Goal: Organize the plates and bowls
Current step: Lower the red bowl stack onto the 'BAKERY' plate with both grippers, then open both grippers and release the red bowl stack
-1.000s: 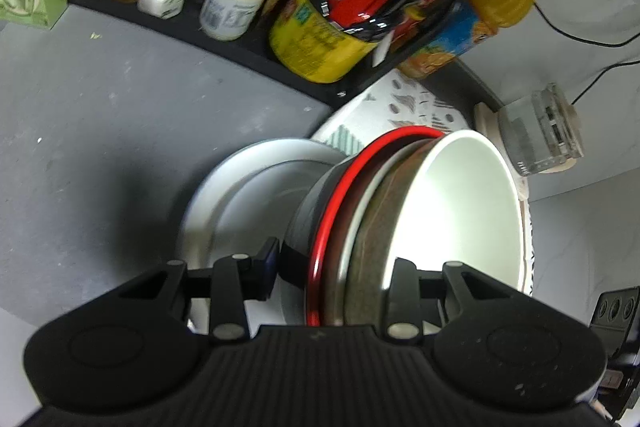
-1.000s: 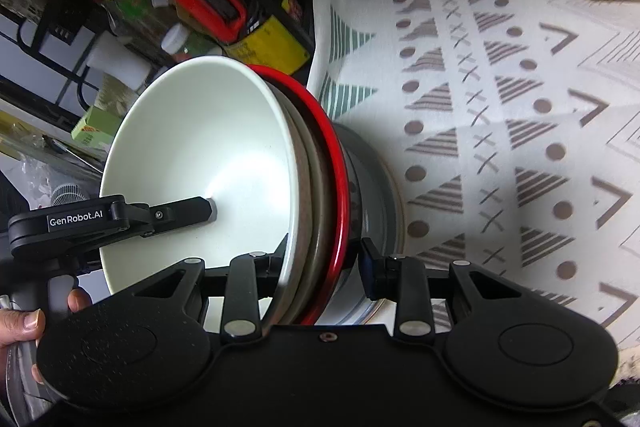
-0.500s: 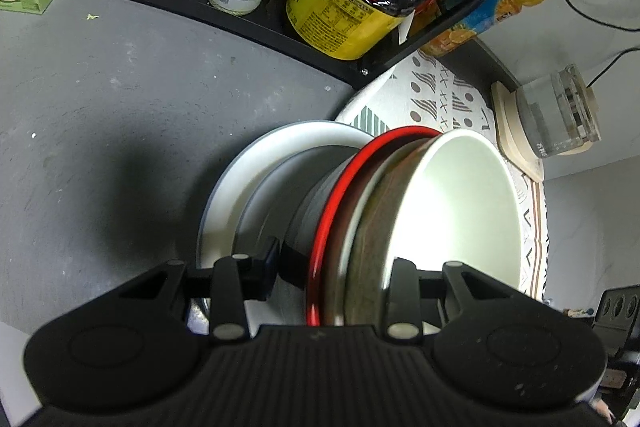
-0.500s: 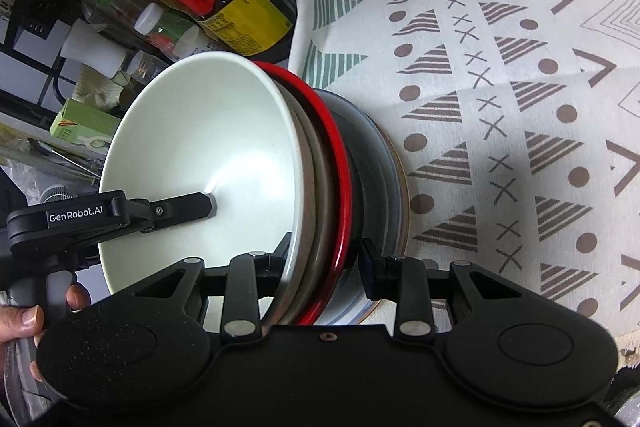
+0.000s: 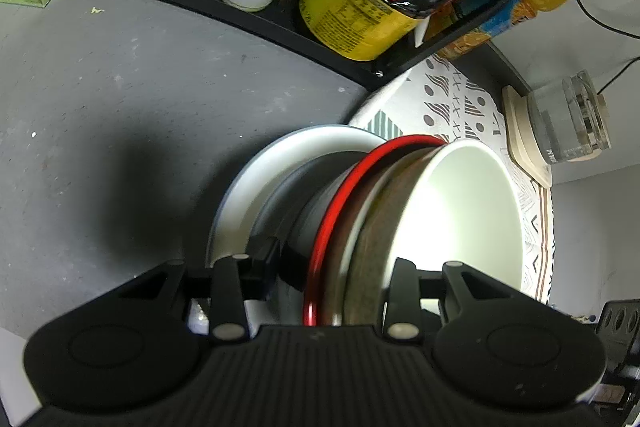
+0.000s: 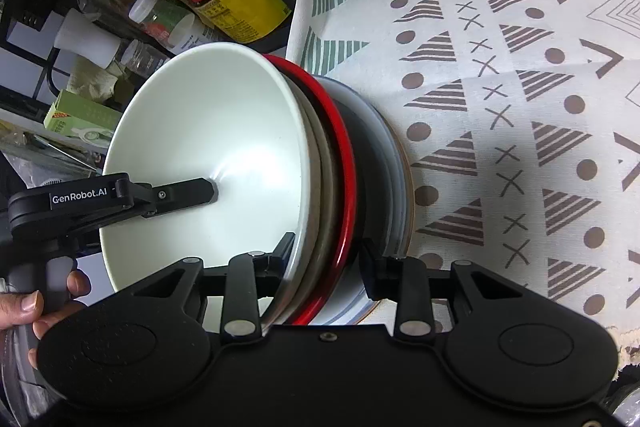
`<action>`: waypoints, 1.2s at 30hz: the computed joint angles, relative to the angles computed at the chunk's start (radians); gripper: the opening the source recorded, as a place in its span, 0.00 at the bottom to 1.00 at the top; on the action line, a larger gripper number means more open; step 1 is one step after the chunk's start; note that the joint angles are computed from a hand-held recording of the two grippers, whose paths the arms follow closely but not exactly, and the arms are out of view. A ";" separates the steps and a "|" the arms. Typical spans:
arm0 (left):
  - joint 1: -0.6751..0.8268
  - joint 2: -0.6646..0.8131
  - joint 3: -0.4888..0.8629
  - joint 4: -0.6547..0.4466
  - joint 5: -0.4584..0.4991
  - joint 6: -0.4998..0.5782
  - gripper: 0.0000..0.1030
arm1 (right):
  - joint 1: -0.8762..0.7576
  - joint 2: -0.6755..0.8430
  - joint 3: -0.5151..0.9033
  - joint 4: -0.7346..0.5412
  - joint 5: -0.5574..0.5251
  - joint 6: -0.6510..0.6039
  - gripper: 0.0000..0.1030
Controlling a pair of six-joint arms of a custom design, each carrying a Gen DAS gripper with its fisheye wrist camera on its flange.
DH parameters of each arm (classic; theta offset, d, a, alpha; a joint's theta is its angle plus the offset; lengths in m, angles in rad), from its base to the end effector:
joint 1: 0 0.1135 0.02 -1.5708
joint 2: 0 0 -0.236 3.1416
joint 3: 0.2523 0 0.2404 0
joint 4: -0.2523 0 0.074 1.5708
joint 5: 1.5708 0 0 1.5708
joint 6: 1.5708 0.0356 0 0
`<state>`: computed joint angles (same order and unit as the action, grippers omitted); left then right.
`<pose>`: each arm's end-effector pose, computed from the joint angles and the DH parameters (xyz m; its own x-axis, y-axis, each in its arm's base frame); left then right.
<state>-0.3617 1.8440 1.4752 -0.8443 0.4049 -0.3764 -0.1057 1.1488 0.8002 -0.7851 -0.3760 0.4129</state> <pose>0.3316 -0.1404 0.2128 -0.9817 0.0102 -0.1900 0.1004 0.8759 -0.4719 0.2082 -0.0089 0.2086 -0.8479 0.4653 -0.2542 0.3098 0.8239 0.4746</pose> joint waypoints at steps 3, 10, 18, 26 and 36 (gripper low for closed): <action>0.013 0.000 -0.006 0.005 0.014 0.003 0.34 | 0.017 0.010 0.008 0.004 0.011 0.001 0.35; 0.027 0.005 -0.011 0.005 0.024 0.007 0.34 | 0.032 0.012 0.011 0.018 0.018 0.021 0.39; 0.023 0.027 0.008 -0.018 0.033 0.044 0.37 | 0.054 -0.005 0.000 0.038 0.053 0.052 0.43; 0.030 0.018 0.016 -0.063 0.066 0.147 0.51 | 0.099 -0.115 -0.007 -0.002 0.122 0.083 0.66; 0.036 -0.049 0.052 -0.086 -0.012 0.190 0.73 | 0.070 -0.342 -0.043 -0.081 0.167 0.085 0.81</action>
<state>-0.3258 1.7953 1.5270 -0.9304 0.3933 -0.1860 -0.0354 0.8071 0.7576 -0.8657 -0.2093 0.4984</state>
